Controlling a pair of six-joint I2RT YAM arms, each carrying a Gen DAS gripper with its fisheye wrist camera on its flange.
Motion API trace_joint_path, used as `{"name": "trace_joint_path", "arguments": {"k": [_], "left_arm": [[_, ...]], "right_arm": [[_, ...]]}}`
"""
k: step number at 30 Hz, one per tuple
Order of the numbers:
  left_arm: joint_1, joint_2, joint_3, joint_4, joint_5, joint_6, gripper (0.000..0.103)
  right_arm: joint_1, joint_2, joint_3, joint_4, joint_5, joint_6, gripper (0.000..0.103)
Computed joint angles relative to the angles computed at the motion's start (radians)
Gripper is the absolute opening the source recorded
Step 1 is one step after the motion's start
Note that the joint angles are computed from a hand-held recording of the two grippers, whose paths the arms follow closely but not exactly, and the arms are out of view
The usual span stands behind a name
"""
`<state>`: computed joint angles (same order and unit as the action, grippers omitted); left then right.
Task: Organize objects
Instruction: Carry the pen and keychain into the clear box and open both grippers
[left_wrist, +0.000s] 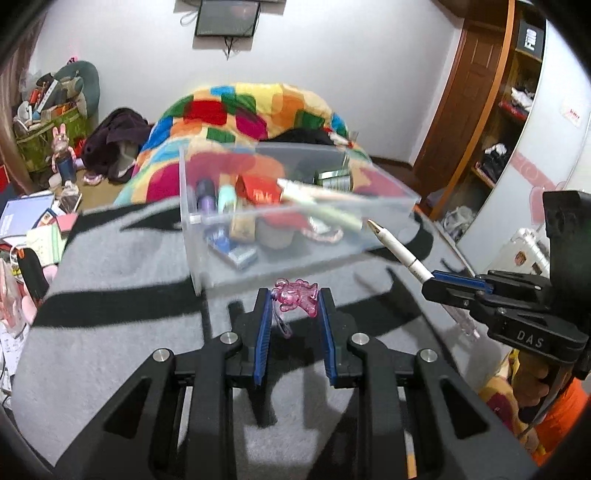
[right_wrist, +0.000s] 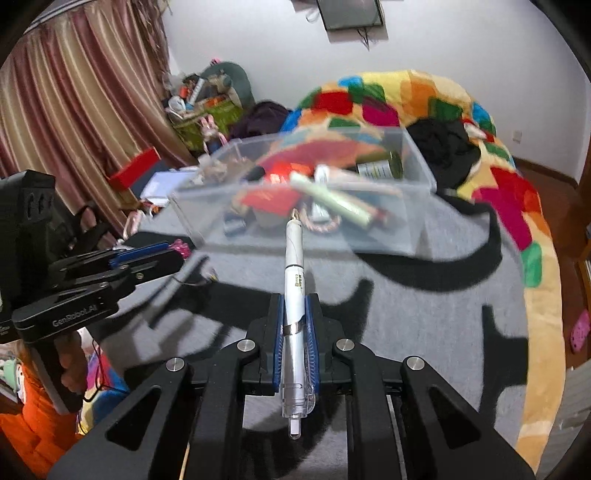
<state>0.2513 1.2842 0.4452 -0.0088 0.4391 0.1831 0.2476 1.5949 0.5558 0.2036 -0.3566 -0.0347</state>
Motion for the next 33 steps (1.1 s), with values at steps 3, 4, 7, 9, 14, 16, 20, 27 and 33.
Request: {"name": "trace_joint_path", "arguments": {"k": [3,4,7,9,14,16,20,27,33], "left_arm": [[0.008,-0.04,0.025,-0.021,0.02,-0.016,0.024],[0.012,-0.051,0.031,-0.027,0.023,-0.018,0.024],[0.021,-0.088,0.054,-0.038,0.036,-0.035,0.024],[0.03,-0.105,0.075,-0.04,0.04,-0.043,0.024],[0.048,-0.088,0.143,-0.028,0.032,-0.069,0.024],[0.047,-0.054,0.18,-0.014,0.02,-0.085,0.024],[0.033,0.044,0.244,0.031,-0.02,-0.111,0.024],[0.008,0.246,0.343,0.043,-0.052,-0.122,0.024],[-0.015,0.376,0.392,0.018,-0.065,-0.111,0.024]], "right_arm": [[0.005,-0.057,-0.001,0.004,-0.001,0.018,0.01],[0.007,-0.071,0.003,0.008,0.003,0.026,0.01],[0.014,-0.089,0.025,0.016,0.025,0.045,0.01],[0.018,-0.085,0.048,0.017,0.03,0.052,0.01],[0.028,-0.039,0.133,0.012,0.056,0.062,0.01],[0.033,-0.003,0.178,0.013,0.083,0.073,0.01],[0.034,0.092,0.285,-0.007,0.123,0.103,0.01],[0.025,0.283,0.485,-0.127,0.085,0.096,0.01],[0.037,0.357,0.547,-0.172,0.083,0.067,0.01]]}}
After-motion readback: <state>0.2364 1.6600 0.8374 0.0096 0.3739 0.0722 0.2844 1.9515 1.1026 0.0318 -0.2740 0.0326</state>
